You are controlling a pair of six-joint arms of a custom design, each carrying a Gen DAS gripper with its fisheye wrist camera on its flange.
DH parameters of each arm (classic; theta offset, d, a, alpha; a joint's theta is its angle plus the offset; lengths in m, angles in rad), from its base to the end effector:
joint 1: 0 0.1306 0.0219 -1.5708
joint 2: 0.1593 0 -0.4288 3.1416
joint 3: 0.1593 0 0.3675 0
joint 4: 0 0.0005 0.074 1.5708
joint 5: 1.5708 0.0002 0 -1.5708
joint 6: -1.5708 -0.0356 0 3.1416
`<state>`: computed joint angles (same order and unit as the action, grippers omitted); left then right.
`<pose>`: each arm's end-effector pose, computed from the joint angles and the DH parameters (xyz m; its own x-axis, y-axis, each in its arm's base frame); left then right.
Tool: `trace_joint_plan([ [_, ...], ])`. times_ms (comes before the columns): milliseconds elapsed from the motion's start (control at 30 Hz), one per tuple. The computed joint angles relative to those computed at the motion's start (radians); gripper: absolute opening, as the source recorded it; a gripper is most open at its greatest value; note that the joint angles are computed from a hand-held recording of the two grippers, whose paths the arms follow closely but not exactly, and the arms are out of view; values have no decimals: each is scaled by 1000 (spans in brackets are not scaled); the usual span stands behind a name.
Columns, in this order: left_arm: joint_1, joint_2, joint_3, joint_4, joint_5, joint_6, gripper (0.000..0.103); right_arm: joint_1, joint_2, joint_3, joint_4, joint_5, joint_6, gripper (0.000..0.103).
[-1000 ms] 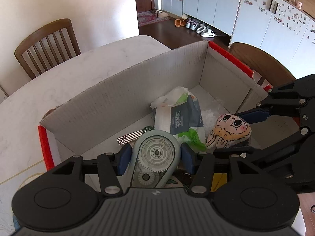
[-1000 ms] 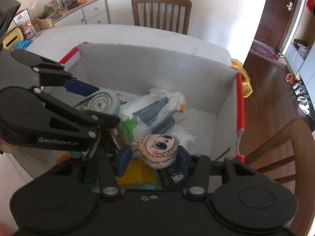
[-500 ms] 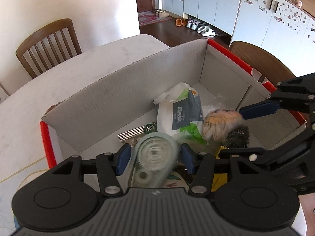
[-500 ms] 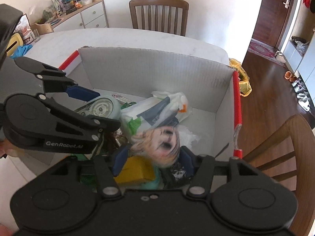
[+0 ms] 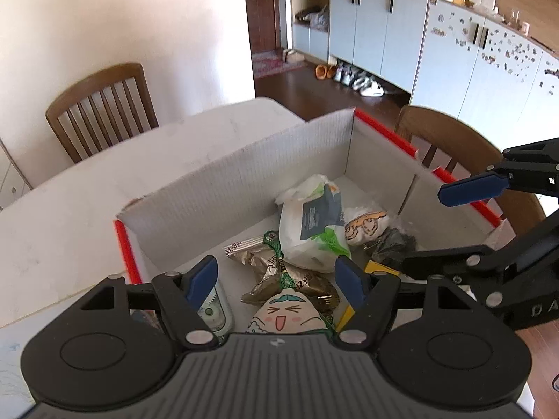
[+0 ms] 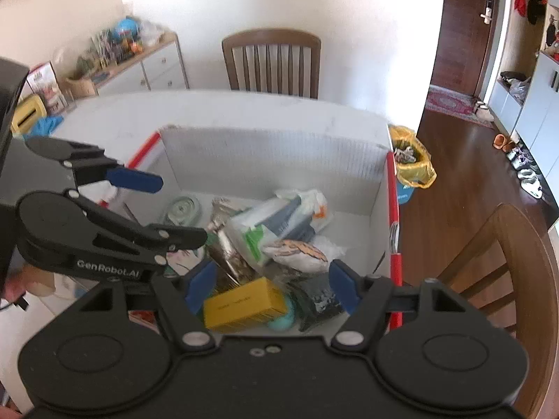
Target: Organize objects
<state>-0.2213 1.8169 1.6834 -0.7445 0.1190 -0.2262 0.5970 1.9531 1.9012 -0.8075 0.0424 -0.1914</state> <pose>0.6087 -0.1418 0.3915 -0.6661 0.3781 -0.6429 0.4529 0.8899 0.0542 0.5646 0.3814 0.3958 -0.7175 -0.2579 -0.6471 -0.4097 0.9075 0.0927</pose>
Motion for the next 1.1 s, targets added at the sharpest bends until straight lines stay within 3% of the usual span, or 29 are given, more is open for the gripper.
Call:
trace_joint_plan([
  [467,68,-167,-130,140,114,15,84,59,-132,-145,191,99,-148,74],
  [833,145,-228,-171,164,253,41,88,121,-183,-206,299,182,-226,87],
  [933,162,-242,-188,186,269,50,99,136,-193,-221,325,213,-253,92],
  [1100,187,-253,-202,191,300,37,103,157,-211,-252,372,267,-288,99],
])
